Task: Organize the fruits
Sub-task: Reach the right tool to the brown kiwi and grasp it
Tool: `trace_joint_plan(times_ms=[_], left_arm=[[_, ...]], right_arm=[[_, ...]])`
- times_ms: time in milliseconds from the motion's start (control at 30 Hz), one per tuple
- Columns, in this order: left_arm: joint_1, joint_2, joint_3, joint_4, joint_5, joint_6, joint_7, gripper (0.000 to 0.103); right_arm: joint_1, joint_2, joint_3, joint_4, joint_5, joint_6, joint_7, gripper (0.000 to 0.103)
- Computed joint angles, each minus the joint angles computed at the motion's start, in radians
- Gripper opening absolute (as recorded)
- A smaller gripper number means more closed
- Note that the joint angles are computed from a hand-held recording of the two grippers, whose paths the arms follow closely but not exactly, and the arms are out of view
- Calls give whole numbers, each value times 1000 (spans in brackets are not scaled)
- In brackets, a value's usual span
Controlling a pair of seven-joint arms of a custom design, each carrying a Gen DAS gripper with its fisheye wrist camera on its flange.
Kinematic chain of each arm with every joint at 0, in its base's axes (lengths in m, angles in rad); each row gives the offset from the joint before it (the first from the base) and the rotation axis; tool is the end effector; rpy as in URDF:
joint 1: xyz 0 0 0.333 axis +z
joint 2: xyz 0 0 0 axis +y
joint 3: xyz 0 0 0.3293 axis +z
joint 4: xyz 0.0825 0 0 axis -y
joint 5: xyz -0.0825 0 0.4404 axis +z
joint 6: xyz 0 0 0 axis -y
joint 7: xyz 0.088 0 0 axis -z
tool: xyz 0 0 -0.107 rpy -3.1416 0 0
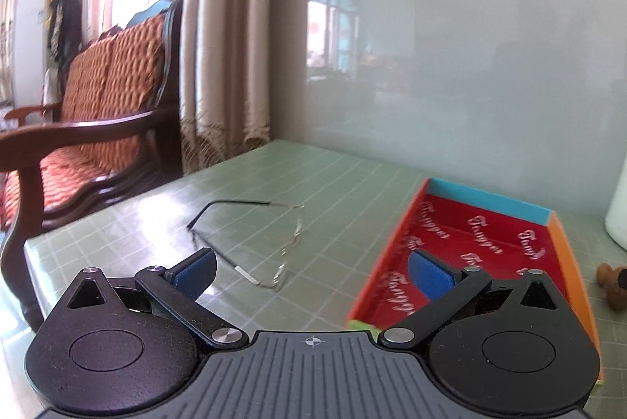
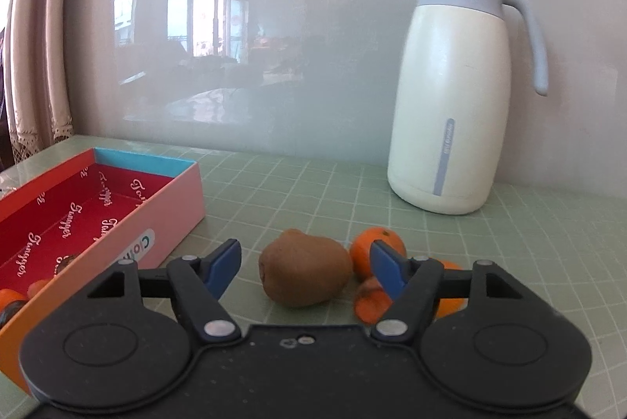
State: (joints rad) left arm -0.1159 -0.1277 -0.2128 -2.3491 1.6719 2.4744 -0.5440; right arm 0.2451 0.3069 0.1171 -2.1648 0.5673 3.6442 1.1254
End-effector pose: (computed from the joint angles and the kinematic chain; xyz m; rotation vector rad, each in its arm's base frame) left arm 0.5199 -0.1809 0.3832 -1.7537 1.1048 -0.7305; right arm 0.6177 0.1556 0.3539 -1.6120 1.4445 -0.9260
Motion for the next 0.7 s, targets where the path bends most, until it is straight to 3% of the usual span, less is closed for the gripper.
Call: trace_joint_plan(times_ms=[300, 367, 567, 700], left_arm=[[26, -6, 20, -15, -13, 45, -33, 103], [31, -6, 22, -17, -14, 55, -39, 103], [36, -1, 21, -14, -14, 64, -40, 103], [35, 5, 21, -7, -21, 67, -29, 103]], right_arm=[[95, 35, -72, 89, 211, -92, -197, 70], [154, 43, -123, 125, 338, -138, -303, 70], [162, 56, -126, 154, 397, -149, -385, 71], [230, 74, -183, 195, 529, -161, -529, 68]])
